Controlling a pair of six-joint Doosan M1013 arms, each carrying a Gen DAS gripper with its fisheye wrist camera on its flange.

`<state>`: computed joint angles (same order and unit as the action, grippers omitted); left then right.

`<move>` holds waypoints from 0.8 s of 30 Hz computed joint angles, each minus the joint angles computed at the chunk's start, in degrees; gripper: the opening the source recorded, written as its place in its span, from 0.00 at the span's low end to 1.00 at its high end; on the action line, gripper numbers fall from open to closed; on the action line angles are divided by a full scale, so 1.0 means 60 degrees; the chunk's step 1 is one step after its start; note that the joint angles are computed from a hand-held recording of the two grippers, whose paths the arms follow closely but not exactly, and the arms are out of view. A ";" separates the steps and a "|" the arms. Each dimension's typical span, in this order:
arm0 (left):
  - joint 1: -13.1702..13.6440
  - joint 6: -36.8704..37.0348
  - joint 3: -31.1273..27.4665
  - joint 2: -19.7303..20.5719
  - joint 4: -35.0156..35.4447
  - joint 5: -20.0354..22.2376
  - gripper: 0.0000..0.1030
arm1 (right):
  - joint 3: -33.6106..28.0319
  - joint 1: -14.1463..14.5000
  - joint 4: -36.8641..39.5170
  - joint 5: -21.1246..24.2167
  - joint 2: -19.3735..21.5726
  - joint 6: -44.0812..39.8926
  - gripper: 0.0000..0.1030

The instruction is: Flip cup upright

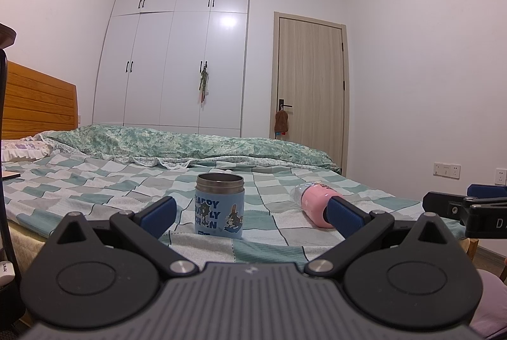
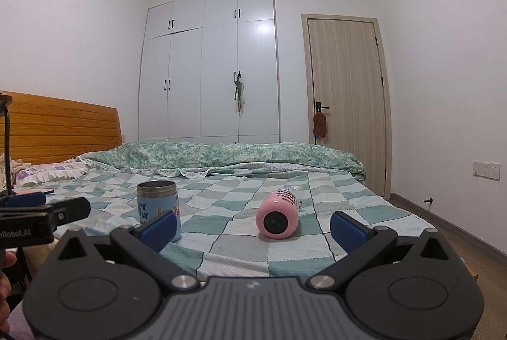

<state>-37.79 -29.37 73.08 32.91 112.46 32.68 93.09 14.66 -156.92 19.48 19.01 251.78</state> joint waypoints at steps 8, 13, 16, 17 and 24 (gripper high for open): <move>-0.0003 0.0045 -0.0012 0.0005 -0.0031 0.0007 1.00 | 0.0000 -0.0003 0.0001 -0.0005 -0.0003 0.0002 1.00; 0.0005 0.0108 -0.0051 0.0016 -0.0083 -0.0045 1.00 | -0.0006 -0.0022 0.0111 -0.0041 -0.0015 -0.0131 1.00; 0.0018 0.0315 -0.0189 0.0077 -0.0288 -0.0126 1.00 | -0.0181 -0.0046 0.0281 -0.0160 0.0085 -0.0355 1.00; 0.0028 0.0338 -0.0209 0.0084 -0.0311 -0.0160 1.00 | -0.0227 -0.0053 0.0339 -0.0215 0.0098 -0.0419 1.00; 0.0115 0.1691 -0.1279 0.0568 -0.1304 -0.0725 1.00 | -0.0827 -0.0310 0.0088 -0.0762 0.0494 -0.0193 1.00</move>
<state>-37.10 -19.22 65.41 36.32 104.63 28.33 88.13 12.80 -156.39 14.91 21.97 250.62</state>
